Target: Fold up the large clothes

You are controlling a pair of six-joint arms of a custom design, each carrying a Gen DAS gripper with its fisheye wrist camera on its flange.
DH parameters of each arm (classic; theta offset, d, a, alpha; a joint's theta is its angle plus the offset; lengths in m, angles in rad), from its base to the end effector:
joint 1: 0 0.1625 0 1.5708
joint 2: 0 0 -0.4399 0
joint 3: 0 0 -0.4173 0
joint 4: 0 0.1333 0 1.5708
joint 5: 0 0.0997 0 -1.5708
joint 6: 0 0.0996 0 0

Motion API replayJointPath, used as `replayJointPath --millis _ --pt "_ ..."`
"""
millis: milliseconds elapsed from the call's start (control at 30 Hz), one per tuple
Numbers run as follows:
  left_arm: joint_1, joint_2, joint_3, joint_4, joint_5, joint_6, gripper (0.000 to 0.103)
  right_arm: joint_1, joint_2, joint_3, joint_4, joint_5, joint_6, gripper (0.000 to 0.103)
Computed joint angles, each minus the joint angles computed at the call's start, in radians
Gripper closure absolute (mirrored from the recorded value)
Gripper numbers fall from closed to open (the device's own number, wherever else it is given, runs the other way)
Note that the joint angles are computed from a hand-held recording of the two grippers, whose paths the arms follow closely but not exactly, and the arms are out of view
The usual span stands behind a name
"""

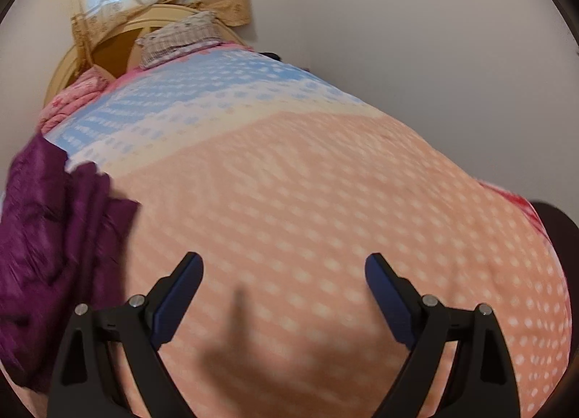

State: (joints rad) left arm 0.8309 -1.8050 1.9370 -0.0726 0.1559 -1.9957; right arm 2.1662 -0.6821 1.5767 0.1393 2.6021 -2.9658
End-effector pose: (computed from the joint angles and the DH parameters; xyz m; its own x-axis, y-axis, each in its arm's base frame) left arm -0.0454 -0.3934 0.4350 -0.2849 -0.2171 -0.9336 0.7267 0.5862 -0.3581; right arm 0.3442 -0.4228 0.0194 -0.7454 0.1985 0.6364 -0.3571 0.6873 -0.6325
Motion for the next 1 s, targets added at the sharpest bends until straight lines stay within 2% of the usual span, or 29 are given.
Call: replayJointPath --millis 67,167,233,267,367,467,533,600,633,700,767,833,900,1000 --pt "0.062 0.063 -0.059 0.068 0.021 -0.107 0.011 0.008 0.049 -0.103 0.071 -0.034 0.005 0.021" --pt "0.142 0.126 -0.118 0.016 0.046 -0.091 0.011 0.025 0.121 -0.248 0.151 -0.045 0.018 0.023" --pt "0.182 0.171 -0.160 0.031 0.057 -0.125 0.011 0.042 0.192 -0.389 0.220 -0.063 0.028 0.024" --pt "0.201 0.198 -0.189 0.076 0.070 -0.182 0.011 0.050 0.227 -0.454 0.247 -0.074 0.025 0.024" --pt "0.228 0.256 -0.239 0.211 0.097 -0.358 0.011 0.066 0.337 -0.639 0.318 -0.093 0.022 0.028" --pt "0.223 0.265 -0.215 0.204 0.117 -0.377 0.011 0.075 0.428 -0.763 0.337 -0.080 0.004 0.034" --pt "0.209 0.256 -0.175 0.139 0.129 -0.319 0.011 0.076 0.461 -0.786 0.325 -0.059 -0.019 0.039" --pt "0.199 0.250 -0.143 0.094 0.146 -0.272 0.011 0.065 0.464 -0.756 0.295 -0.043 -0.030 0.045" --pt "0.197 0.253 -0.141 0.099 0.151 -0.278 0.011 0.055 0.457 -0.728 0.281 -0.039 -0.017 0.047" --pt "0.197 0.278 -0.154 0.185 0.178 -0.367 0.011 0.034 0.437 -0.670 0.271 -0.044 0.037 0.047" --pt "0.198 0.294 -0.160 0.222 0.196 -0.401 0.010 0.018 0.398 -0.584 0.220 -0.063 0.064 0.047" --pt "0.192 0.285 -0.132 0.159 0.190 -0.350 0.009 0.010 0.357 -0.502 0.127 -0.072 0.042 0.047" --pt "0.193 0.273 -0.104 0.081 0.186 -0.289 0.008 0.014 0.351 -0.483 0.084 -0.066 0.008 0.047" --pt "0.204 0.280 -0.108 0.107 0.195 -0.338 0.006 0.016 0.353 -0.473 0.050 -0.062 -0.023 0.047"
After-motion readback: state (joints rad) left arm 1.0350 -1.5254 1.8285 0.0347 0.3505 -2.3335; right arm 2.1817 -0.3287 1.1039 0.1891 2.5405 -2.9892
